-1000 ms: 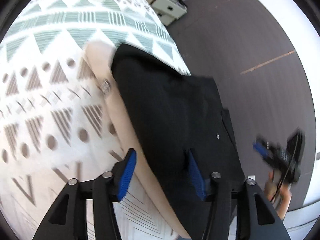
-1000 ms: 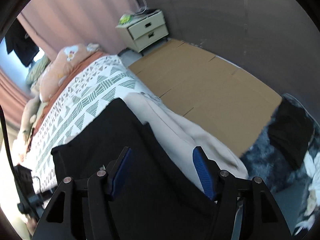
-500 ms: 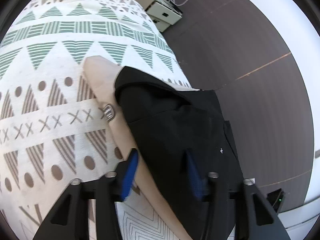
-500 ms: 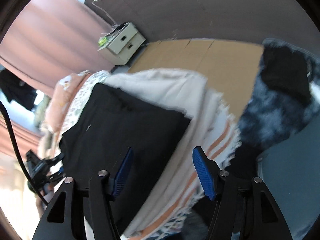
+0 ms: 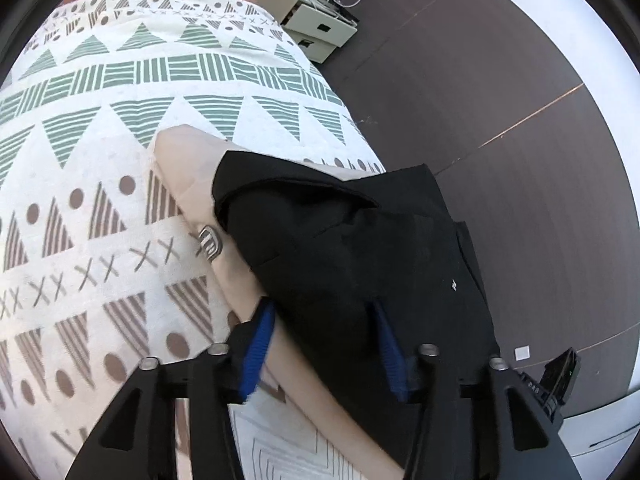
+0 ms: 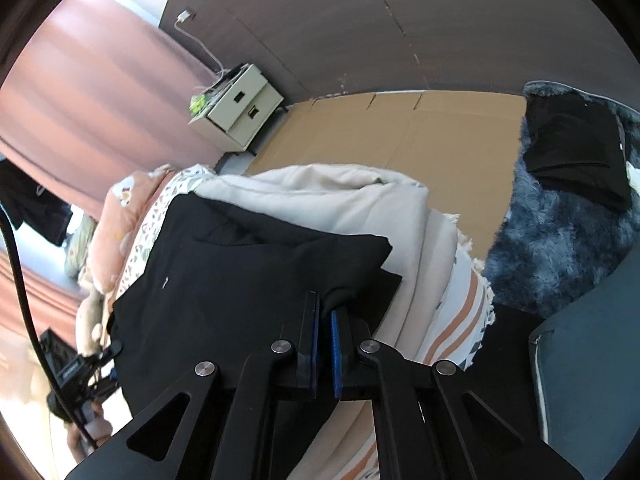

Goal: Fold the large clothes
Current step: 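Lower the black shirt onto the beige folded clothes stack with both grippers, then open both grippers and pull them back from the stack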

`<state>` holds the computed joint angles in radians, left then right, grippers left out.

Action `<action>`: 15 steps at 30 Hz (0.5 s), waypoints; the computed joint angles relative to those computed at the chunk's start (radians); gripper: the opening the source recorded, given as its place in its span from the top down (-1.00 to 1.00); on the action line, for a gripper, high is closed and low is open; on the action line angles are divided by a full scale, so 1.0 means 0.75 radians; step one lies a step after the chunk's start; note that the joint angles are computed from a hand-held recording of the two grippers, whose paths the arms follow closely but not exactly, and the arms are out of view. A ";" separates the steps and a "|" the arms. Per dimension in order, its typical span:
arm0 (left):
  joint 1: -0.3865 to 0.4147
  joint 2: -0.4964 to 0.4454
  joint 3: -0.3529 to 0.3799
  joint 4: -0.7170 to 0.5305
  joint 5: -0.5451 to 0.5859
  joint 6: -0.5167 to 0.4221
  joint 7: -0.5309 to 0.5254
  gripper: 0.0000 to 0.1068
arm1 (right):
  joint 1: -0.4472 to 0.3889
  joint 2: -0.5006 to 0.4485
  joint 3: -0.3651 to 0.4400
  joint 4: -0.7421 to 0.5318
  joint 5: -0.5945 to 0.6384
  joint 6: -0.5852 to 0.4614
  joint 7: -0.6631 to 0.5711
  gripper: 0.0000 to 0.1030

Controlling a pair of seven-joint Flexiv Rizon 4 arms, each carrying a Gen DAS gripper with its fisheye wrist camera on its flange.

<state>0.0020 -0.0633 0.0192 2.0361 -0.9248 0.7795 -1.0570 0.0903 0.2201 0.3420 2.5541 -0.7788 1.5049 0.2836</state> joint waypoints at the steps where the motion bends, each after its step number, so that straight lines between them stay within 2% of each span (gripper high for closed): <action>1: 0.007 0.011 0.007 0.001 -0.005 -0.032 -0.002 -0.16 | 0.031 0.014 -0.006 0.000 0.048 -0.029 -0.024 0.87; 2: 0.015 0.021 0.016 0.005 -0.011 -0.053 0.008 -0.22 | 0.061 0.038 -0.005 0.002 0.096 -0.059 -0.037 0.82; 4: 0.019 0.062 0.032 0.029 -0.009 -0.054 0.022 -0.44 | 0.157 0.093 -0.007 -0.012 0.233 -0.196 -0.117 0.44; 6: 0.018 0.107 0.047 0.055 -0.005 -0.041 0.033 -0.57 | 0.206 0.138 0.003 -0.019 0.309 -0.264 -0.161 0.14; 7: 0.018 0.133 0.057 0.072 -0.004 -0.045 0.036 -0.62 | 0.217 0.159 0.011 -0.015 0.334 -0.271 -0.167 0.06; 9: 0.022 0.171 0.076 0.084 0.005 -0.069 0.036 -0.64 | 0.247 0.211 0.030 -0.014 0.386 -0.307 -0.183 0.03; 12: 0.025 0.232 0.102 0.098 0.037 -0.105 0.029 -0.66 | 0.290 0.284 0.068 -0.032 0.445 -0.410 -0.198 -0.24; 15: 0.027 0.316 0.135 0.124 0.069 -0.135 0.050 -0.81 | 0.317 0.335 0.100 -0.052 0.473 -0.476 -0.198 -0.34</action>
